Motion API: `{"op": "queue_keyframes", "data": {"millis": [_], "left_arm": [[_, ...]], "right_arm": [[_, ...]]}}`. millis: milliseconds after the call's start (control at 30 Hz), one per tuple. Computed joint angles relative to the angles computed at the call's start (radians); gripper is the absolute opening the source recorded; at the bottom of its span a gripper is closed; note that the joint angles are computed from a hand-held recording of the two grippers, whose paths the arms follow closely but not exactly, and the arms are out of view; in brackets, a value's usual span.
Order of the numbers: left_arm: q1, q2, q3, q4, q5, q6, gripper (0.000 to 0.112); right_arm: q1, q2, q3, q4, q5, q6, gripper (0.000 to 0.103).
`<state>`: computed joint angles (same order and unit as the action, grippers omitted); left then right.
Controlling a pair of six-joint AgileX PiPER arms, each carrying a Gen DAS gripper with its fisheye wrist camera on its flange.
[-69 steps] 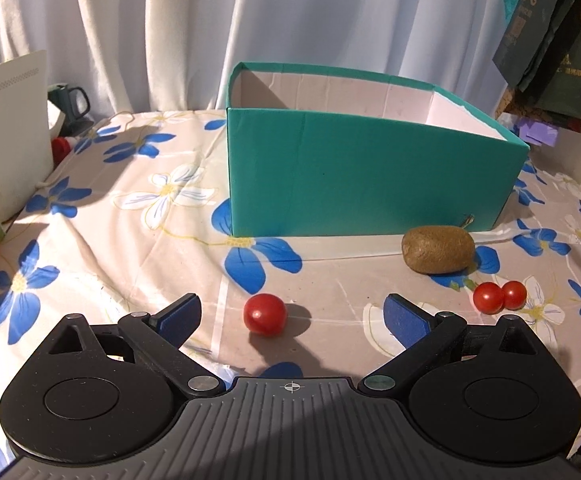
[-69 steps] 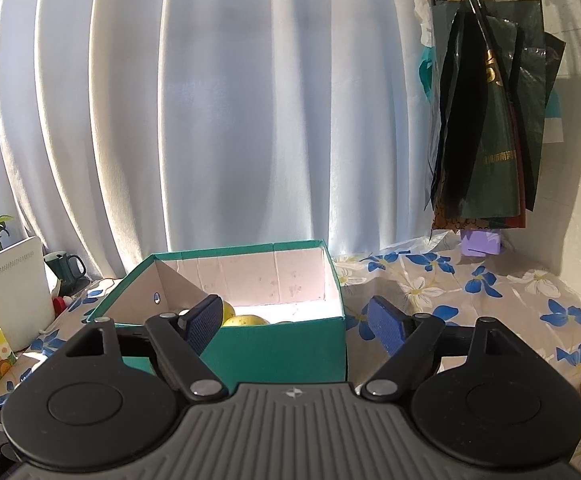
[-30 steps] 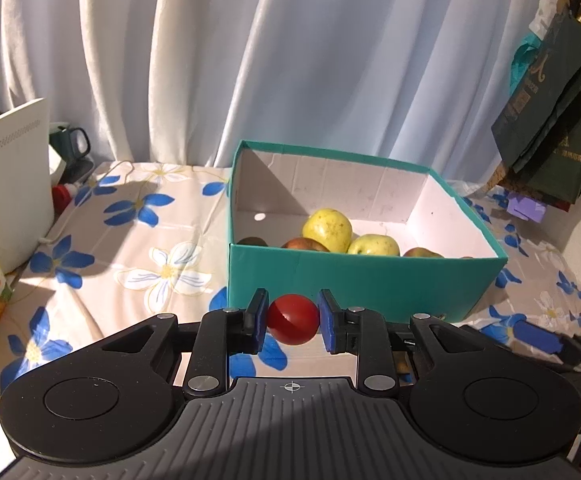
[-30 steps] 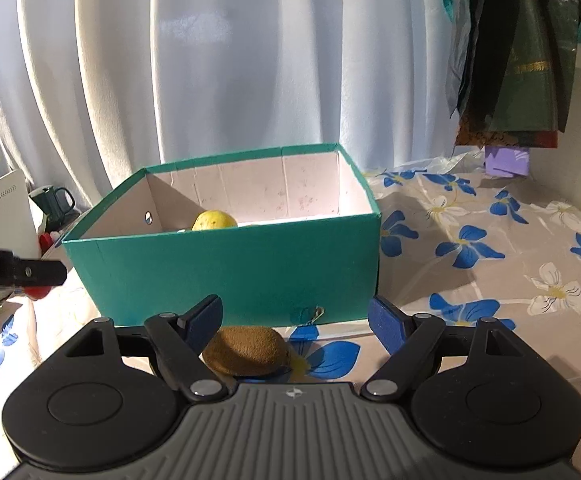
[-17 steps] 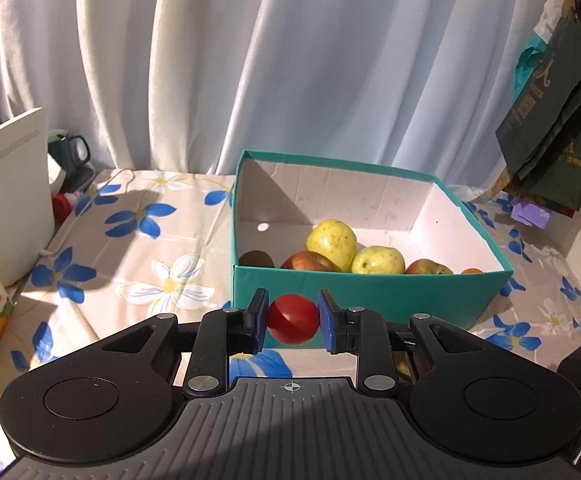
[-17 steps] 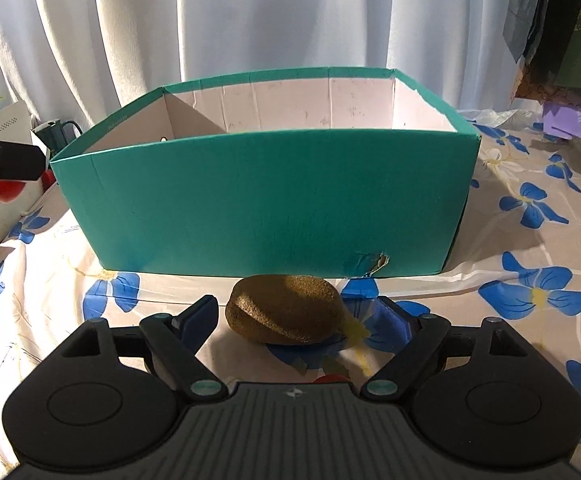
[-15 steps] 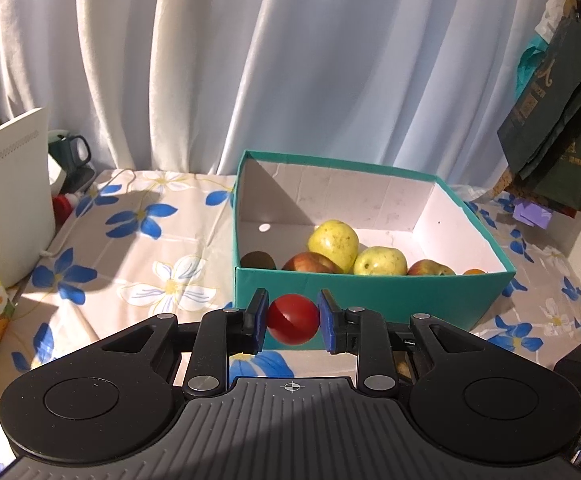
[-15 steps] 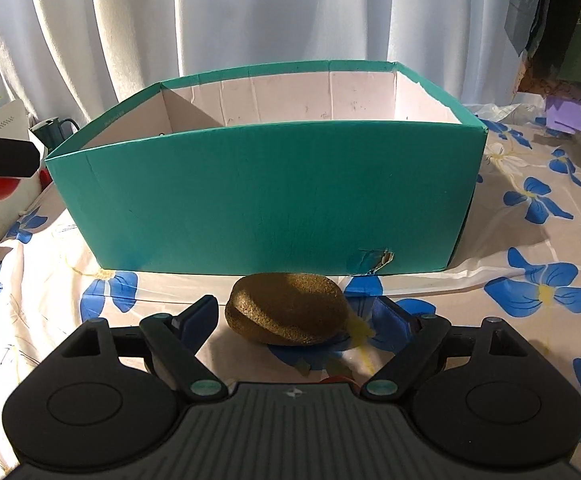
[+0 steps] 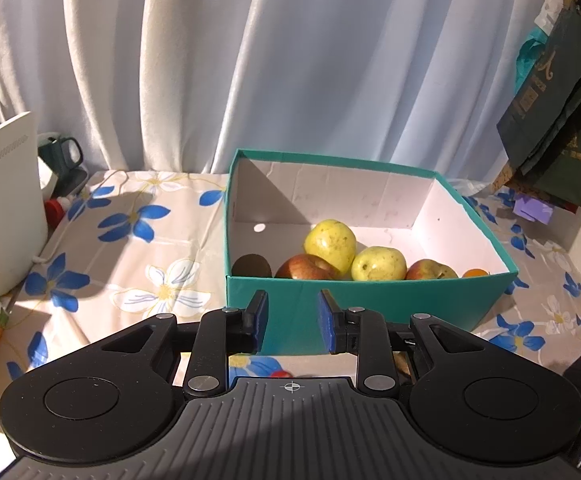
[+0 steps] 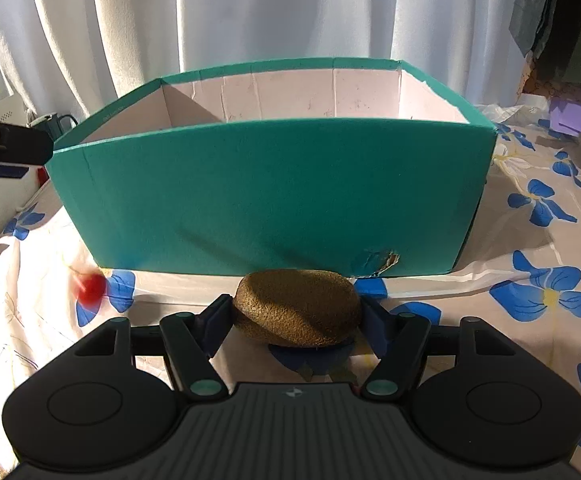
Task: Organize fruits
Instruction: 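Grasp a red cherry tomato with the left gripper while the right gripper grasps another kiwi, then carry the tomato and the kiwi over the teal box with both grippers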
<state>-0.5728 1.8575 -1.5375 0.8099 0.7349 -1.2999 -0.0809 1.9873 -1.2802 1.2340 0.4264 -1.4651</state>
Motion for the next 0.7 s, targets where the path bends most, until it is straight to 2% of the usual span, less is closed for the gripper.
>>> {"op": "queue_keyframes", "data": {"millis": [367, 533, 700], "left_arm": [[0.013, 0.021, -0.002, -0.015, -0.036, 0.031, 0.031], [-0.018, 0.011, 0.096, 0.128, -0.093, -0.074, 0.041], [-0.036, 0.063, 0.112, 0.129, -0.162, -0.068, 0.041]], "right_arm": [[-0.114, -0.127, 0.052, 0.226, 0.042, -0.15, 0.068], [-0.154, -0.163, 0.079, 0.306, 0.051, -0.199, 0.068], [-0.175, -0.182, 0.072, 0.317, 0.062, -0.186, 0.068]]}}
